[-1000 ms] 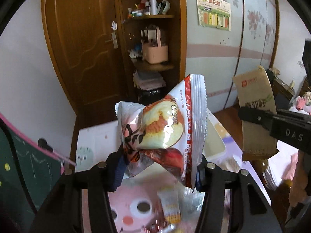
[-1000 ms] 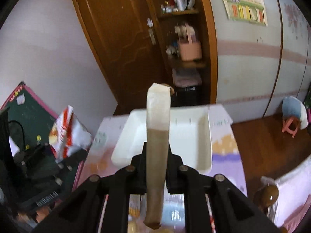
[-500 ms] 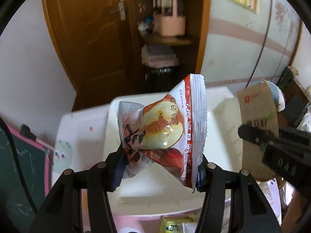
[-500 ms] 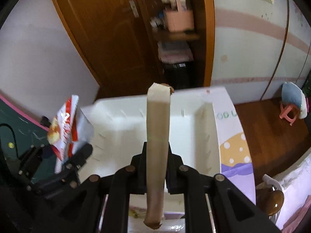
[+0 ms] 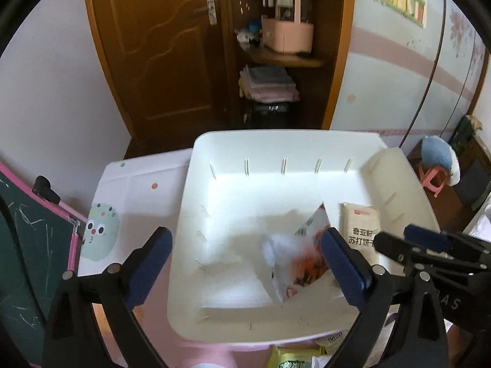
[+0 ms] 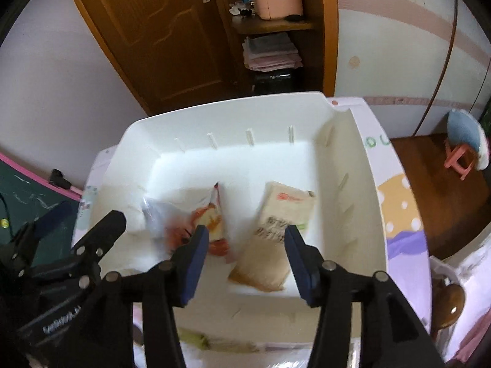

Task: Organize snacks
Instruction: 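Lower both snacks into the white tray and open both tools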

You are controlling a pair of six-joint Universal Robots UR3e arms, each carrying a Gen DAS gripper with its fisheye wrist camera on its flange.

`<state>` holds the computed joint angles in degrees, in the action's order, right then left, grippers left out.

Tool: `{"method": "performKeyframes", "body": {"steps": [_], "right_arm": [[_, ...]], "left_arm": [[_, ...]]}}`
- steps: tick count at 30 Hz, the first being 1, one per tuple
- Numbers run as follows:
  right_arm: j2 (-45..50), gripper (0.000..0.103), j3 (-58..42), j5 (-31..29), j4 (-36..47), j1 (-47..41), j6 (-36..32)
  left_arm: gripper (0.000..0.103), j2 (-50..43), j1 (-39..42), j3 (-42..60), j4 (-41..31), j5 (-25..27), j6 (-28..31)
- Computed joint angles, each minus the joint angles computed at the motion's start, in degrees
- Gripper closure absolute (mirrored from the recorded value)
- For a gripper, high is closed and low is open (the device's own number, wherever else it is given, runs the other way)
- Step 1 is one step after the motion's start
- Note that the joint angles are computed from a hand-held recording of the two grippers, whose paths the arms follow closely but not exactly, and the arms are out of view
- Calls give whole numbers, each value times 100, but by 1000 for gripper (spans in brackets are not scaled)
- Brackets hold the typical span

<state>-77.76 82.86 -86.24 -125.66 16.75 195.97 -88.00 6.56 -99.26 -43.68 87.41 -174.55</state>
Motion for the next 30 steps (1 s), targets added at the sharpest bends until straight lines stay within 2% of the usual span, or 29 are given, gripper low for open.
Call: {"method": "performKeyframes", "body": {"steps": [6, 9, 12, 15, 22, 26, 30], "right_arm": [[-523, 48, 330, 160, 30, 40, 61], [-863, 47, 526, 122, 14, 88, 186], [-1302, 47, 835, 374, -37, -12, 213], [-1693, 47, 952, 239, 15, 72, 252], [-2619, 47, 1150, -31, 94, 389, 51], [-3157, 47, 1361, -184, 8, 589, -4], [-3633, 47, 1593, -247, -138, 771, -79]], "left_arm": [[7, 919, -50, -458, 118, -23, 130], [7, 1282, -171, -396, -144, 74, 208], [6, 1643, -193, -209, -709, 25, 220], [6, 2012, -187, -18, -1278, 15, 177], [6, 3159, 321, 297, -2628, -597, 173], [5, 3743, 525, 491, -3394, -702, 353], [5, 4439, 1423, 761, -4653, -1431, 979]]}}
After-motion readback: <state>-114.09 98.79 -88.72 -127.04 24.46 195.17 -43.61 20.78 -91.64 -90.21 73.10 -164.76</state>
